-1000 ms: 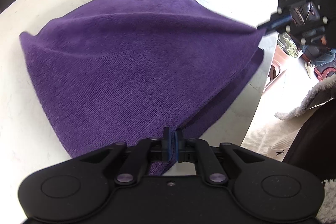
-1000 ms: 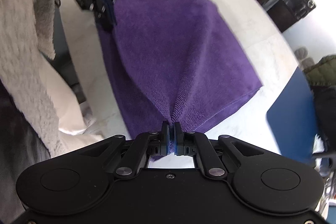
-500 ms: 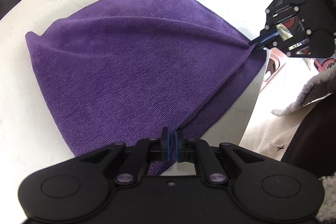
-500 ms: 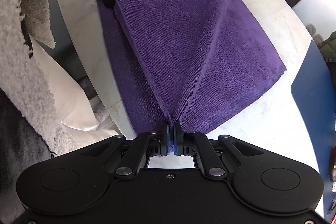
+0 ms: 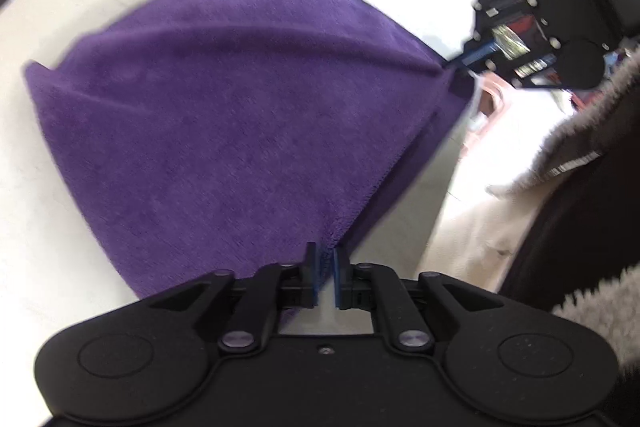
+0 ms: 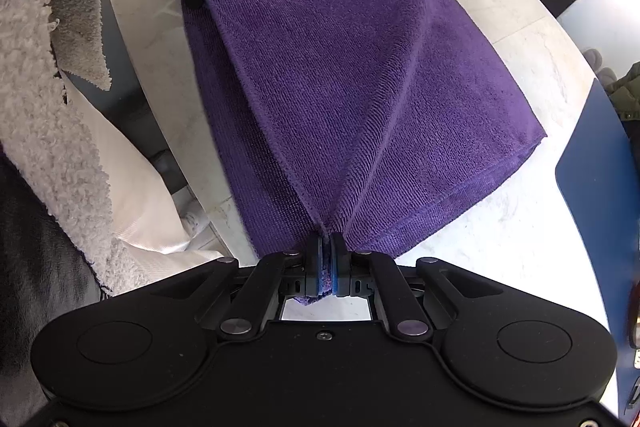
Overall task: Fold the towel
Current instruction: 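Open the left gripper to release the towel, then open the right gripper and lift it off the folded towel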
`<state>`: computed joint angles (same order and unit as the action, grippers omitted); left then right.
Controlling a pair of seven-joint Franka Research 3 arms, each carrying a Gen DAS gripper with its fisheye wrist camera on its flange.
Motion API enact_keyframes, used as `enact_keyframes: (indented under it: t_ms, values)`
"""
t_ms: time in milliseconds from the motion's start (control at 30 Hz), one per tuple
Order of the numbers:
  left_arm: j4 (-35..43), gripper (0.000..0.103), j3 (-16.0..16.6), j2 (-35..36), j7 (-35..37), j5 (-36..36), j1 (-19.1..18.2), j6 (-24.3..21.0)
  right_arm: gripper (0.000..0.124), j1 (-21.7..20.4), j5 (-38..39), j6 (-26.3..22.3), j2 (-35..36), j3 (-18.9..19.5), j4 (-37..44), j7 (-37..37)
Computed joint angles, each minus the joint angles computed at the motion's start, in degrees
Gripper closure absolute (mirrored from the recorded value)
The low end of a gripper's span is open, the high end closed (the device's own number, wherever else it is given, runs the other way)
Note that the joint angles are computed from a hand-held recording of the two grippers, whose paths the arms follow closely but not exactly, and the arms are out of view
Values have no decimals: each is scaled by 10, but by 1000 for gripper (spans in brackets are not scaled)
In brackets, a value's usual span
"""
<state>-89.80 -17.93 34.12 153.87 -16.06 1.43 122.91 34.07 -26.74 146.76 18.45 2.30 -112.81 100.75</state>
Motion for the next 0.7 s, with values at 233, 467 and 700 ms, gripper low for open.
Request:
enact_keyframes:
  t_ms: [233, 467, 700]
  values:
    - [13, 96, -1, 6, -6, -10, 8, -24, 120, -3, 7, 4, 6, 1, 1, -12]
    - [13, 96, 6, -12, -16, -42, 25, -25, 120, 0, 6, 4, 2, -2, -3, -12]
    - [36, 96, 1, 21, -61, -50, 14, 58, 120, 6, -7, -4, -3, -3, -6, 9]
